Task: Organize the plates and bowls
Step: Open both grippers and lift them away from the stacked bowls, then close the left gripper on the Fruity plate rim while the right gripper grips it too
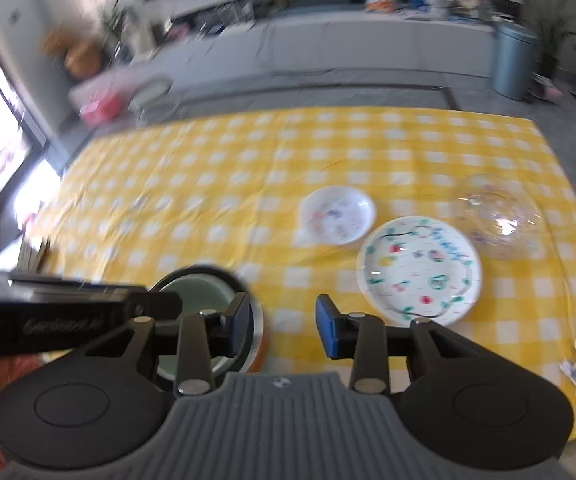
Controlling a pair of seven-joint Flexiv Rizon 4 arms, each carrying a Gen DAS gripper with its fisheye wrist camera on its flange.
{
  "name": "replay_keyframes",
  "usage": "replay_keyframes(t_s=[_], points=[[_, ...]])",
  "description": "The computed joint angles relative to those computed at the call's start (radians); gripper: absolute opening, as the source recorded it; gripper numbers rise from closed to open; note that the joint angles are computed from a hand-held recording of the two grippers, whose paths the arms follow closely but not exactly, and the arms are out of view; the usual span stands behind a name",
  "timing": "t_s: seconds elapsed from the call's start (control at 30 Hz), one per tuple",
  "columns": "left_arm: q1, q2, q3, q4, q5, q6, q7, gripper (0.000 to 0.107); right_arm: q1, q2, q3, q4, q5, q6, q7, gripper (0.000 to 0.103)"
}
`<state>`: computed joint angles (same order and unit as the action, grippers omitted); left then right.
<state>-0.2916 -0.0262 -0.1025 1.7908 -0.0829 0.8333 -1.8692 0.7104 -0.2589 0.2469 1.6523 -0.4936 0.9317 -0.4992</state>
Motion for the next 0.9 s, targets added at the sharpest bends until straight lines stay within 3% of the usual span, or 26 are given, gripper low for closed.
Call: replay_keyframes(t_s=[0.13, 0.23, 0.4, 0.57, 0.63, 0.77, 0.9], points=[[-0.031, -0.035, -0.02, -0.007, 0.116, 0.145, -0.081, 0.048, -0.034, 0.068, -0.039, 0.134, -0.083, 0.076, 0.157, 0.037], [-0.058, -0.085, -0.022, -0.041, 0.2, 0.199, -0.161, 0.05, -0.067, 0.097, -0.059, 0.213, -0.188, 0.091, 0.292, 0.037], [-0.092, -0.17, -0.014, -0.079, 0.18, 0.229, -0.216, 0.051, -0.14, 0.11, -0.081, 0.31, -0.332, 0.161, 0.5, 0.046], [-0.101, -0.227, -0.014, -0.081, 0.078, 0.235, -0.247, 0.051, -0.205, 0.09, -0.112, 0.381, -0.402, 0.294, 0.669, 0.047], [-0.129, -0.26, 0.012, -0.116, 0.122, 0.228, -0.298, 0.051, -0.219, 0.069, -0.126, 0.389, -0.427, 0.343, 0.727, 0.047], [-0.186, -0.327, 0.069, -0.213, 0.232, 0.136, -0.428, 0.051, -0.235, 0.015, -0.124, 0.367, -0.35, 0.422, 0.691, 0.046], [-0.192, -0.389, 0.075, -0.282, 0.242, 0.07, -0.483, 0.051, -0.218, -0.03, -0.15, 0.333, -0.28, 0.454, 0.634, 0.045]])
